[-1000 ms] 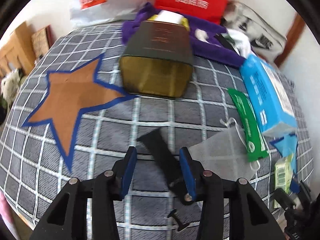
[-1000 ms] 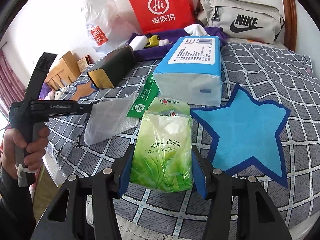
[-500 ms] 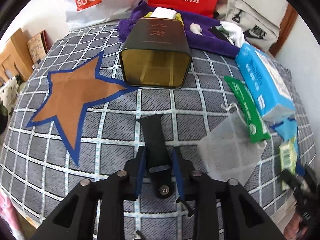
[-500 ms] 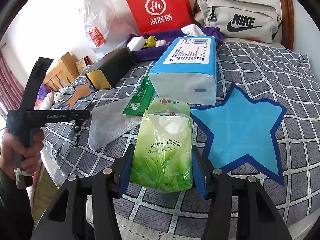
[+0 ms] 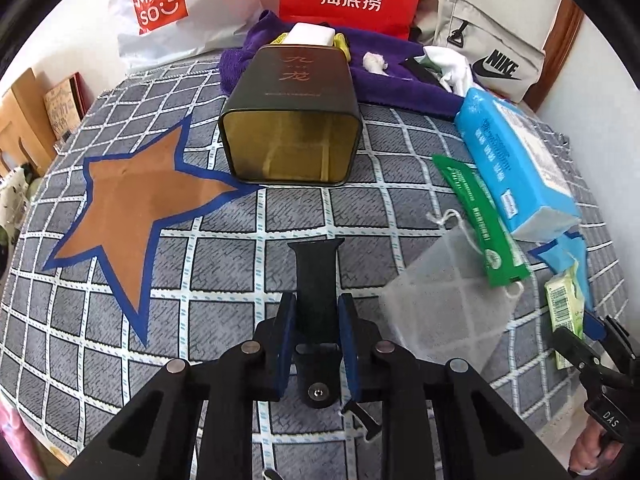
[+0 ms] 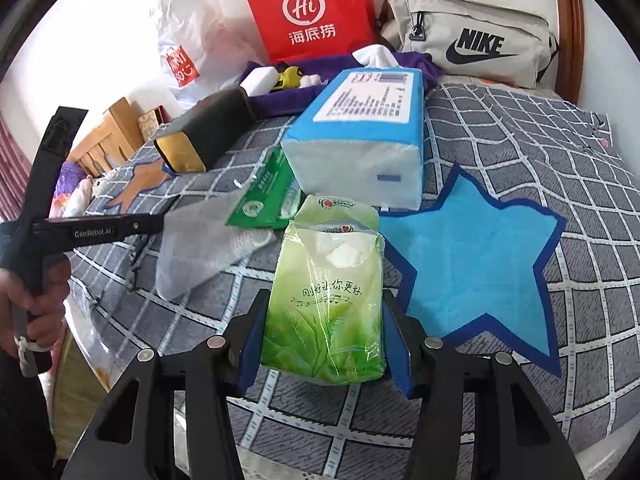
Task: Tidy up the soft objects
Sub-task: 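Lift the black strap and green tissue pack and carry both toward the purple towel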
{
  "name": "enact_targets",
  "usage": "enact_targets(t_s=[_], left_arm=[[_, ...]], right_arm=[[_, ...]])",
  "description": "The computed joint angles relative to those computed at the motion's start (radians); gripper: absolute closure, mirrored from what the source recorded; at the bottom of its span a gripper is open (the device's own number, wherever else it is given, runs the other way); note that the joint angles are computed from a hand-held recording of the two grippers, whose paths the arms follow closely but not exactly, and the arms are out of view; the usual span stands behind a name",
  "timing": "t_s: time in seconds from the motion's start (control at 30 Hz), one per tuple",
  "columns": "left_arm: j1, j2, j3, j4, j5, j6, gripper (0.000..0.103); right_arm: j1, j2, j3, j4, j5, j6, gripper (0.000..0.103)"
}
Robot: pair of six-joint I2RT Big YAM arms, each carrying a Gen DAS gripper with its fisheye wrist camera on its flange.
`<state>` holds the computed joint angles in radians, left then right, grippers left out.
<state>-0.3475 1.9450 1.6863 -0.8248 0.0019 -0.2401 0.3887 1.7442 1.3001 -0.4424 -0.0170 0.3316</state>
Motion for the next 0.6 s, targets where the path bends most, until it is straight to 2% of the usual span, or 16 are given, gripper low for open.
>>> enact_targets(t_s=[0.4,0.6], left_arm=[[0.018,-0.070,-0.023,0.042,0.053,0.005,0.083],[0.025,-0.071,0.011,0.042,0.075,0.007,0.083]], right_arm=[[0.014,-0.044,0.055,-0.037,0.031,-0.045,0.051],[0.013,-0.040,0.104,-0.056,0.033,-0.052,0.051]])
